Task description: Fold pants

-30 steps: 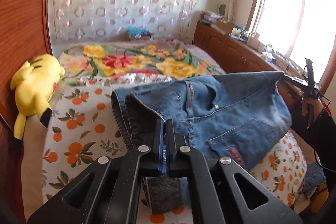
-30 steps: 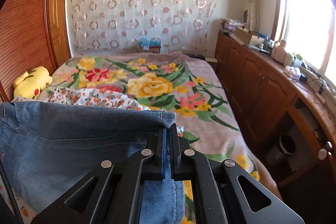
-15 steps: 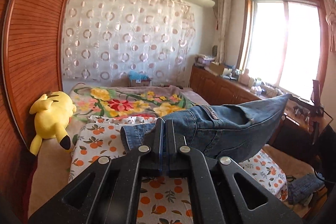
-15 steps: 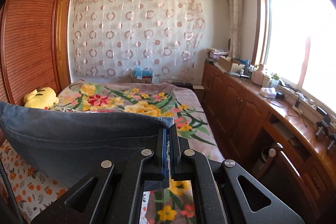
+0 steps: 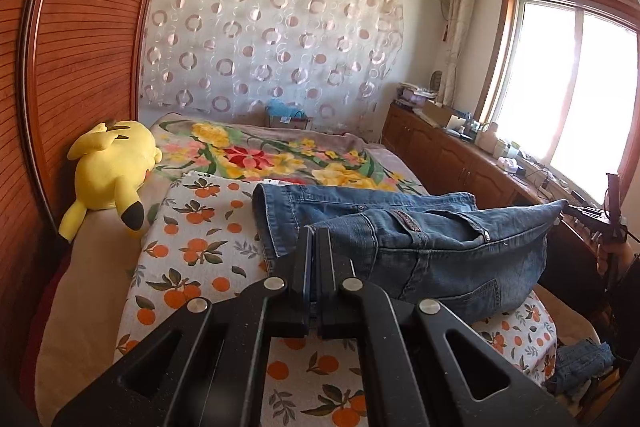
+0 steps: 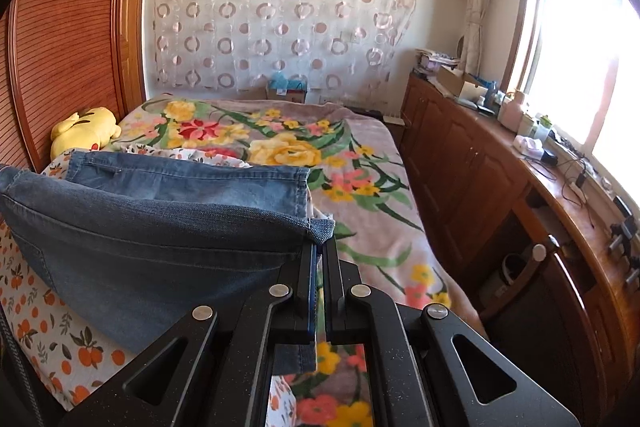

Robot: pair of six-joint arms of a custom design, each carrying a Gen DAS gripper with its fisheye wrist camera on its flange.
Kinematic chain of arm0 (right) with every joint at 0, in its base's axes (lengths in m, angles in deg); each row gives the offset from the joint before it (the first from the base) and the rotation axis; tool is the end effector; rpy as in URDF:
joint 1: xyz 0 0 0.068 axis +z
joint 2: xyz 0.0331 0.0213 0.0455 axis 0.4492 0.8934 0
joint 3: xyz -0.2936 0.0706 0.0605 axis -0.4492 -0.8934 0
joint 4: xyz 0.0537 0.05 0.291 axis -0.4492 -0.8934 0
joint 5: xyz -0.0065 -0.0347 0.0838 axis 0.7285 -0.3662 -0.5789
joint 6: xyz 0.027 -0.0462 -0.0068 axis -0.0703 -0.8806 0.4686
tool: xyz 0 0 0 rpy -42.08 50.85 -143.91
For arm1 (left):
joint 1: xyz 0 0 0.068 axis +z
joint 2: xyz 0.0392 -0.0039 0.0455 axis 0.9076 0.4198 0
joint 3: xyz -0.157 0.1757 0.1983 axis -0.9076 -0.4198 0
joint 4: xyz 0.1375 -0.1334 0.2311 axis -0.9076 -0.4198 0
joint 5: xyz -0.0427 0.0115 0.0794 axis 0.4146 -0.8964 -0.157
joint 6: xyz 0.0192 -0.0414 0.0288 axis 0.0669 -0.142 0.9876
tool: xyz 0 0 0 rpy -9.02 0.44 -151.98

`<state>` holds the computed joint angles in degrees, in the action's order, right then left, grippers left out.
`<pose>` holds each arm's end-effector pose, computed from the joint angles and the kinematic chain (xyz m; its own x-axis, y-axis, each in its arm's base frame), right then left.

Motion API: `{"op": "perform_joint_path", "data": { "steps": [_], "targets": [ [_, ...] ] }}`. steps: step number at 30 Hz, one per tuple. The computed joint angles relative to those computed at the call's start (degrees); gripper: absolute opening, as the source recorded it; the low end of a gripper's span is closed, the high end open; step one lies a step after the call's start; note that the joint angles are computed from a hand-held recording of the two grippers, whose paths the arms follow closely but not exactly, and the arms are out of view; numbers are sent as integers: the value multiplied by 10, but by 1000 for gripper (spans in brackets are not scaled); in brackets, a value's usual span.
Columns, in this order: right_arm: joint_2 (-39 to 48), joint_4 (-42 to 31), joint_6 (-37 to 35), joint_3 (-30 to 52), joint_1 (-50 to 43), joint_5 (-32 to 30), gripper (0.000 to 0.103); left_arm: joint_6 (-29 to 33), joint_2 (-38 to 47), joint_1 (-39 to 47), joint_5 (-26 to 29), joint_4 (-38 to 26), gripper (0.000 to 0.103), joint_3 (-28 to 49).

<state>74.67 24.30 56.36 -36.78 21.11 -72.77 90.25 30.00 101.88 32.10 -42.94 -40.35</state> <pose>0.3525 -0.0236 0.2249 -0.4387 -0.3047 -0.8454 -0.3478 0.9250 -0.1529 0.2435 0.1581 0.2515 -0.4367 -0.2615 -0.8607 -0.1210 0.9652 -0.2319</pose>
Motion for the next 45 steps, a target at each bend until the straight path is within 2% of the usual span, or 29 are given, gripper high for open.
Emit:
{"op": "perform_joint_path", "data": {
  "steps": [5,11,17,23,28,32,37,40,43,45],
  "targets": [
    [109,-20,28,128,43,41,2,-11,57,-30,-38,16,2,48],
    [246,-84,31,301,71,84,2,-22,192,-73,-99,14,2,168],
    [421,-199,39,546,105,128,2,-18,314,-102,-147,-18,2,292],
    [536,-297,43,737,120,135,2,-11,413,-115,-181,-60,2,399],
    [567,-306,45,776,122,134,2,-13,476,-117,-197,-88,2,457],
    [562,-269,55,746,121,135,2,-7,505,-121,-203,-102,2,485],
    [582,-267,65,767,127,143,2,-4,521,-126,-209,-110,2,503],
    [560,-240,85,731,121,123,3,5,521,-129,-217,-115,2,505],
    [531,-210,103,685,115,101,8,14,511,-132,-228,-119,2,497],
    [501,-182,104,636,113,84,11,18,498,-130,-216,-122,9,486]
  ]
}}
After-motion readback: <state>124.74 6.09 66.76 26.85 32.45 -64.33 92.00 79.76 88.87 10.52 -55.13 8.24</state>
